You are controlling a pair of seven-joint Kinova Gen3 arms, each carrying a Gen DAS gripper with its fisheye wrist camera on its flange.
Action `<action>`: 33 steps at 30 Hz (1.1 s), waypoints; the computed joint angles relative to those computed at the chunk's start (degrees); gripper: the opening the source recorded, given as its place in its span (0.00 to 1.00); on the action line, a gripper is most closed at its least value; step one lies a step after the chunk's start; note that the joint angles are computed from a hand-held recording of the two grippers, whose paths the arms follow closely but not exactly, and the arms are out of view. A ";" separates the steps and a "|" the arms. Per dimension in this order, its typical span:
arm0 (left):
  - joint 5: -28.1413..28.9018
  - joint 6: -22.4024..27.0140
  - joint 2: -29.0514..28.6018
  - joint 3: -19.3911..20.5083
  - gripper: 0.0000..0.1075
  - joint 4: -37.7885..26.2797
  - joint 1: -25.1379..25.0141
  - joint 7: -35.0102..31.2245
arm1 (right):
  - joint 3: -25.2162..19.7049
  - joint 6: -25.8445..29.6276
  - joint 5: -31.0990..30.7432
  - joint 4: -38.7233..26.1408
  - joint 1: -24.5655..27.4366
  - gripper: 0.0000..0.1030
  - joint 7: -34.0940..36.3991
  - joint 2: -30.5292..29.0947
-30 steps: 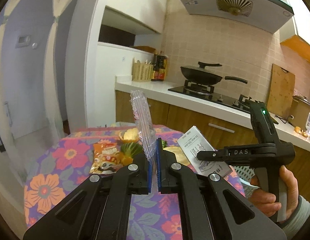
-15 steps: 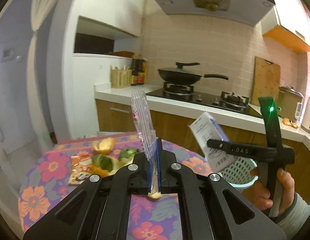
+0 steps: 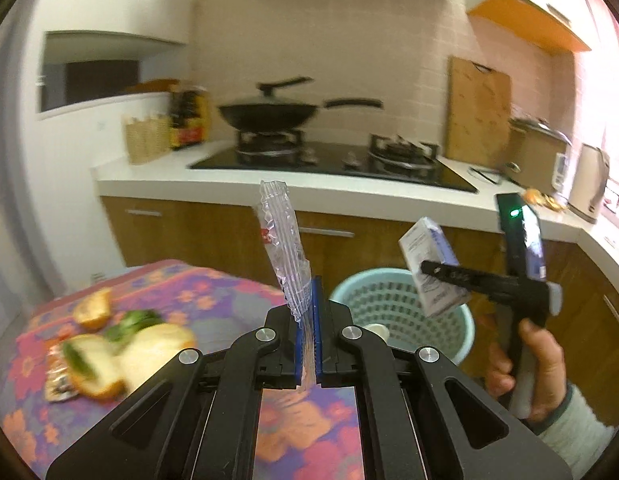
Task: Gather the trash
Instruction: 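Carry the wrapper and carton over the wastebasket and open both tools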
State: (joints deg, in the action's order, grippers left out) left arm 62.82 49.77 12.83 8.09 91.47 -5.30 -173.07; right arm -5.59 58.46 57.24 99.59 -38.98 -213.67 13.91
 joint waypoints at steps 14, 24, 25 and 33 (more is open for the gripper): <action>-19.72 -3.59 12.74 6.54 0.05 -11.71 12.45 20.61 | 1.73 -12.10 -6.52 9.68 7.21 0.34 -4.33 -2.21; -21.08 -8.25 10.70 9.85 0.36 -7.14 9.75 19.15 | 1.06 -11.07 -4.82 9.76 6.95 0.43 -4.29 -3.54; -20.34 -8.11 10.33 10.03 0.37 -6.76 9.05 18.63 | 0.84 -10.29 -4.31 9.56 6.56 0.43 -4.63 -3.63; -14.00 -3.19 7.86 8.69 0.43 -5.42 3.89 14.54 | -1.64 -3.15 -0.60 5.69 3.50 0.43 -3.40 -4.00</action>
State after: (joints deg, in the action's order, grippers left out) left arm 48.81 46.58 20.69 16.78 86.05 -1.41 -158.53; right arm -7.23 55.31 56.64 105.29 -35.48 -217.07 9.91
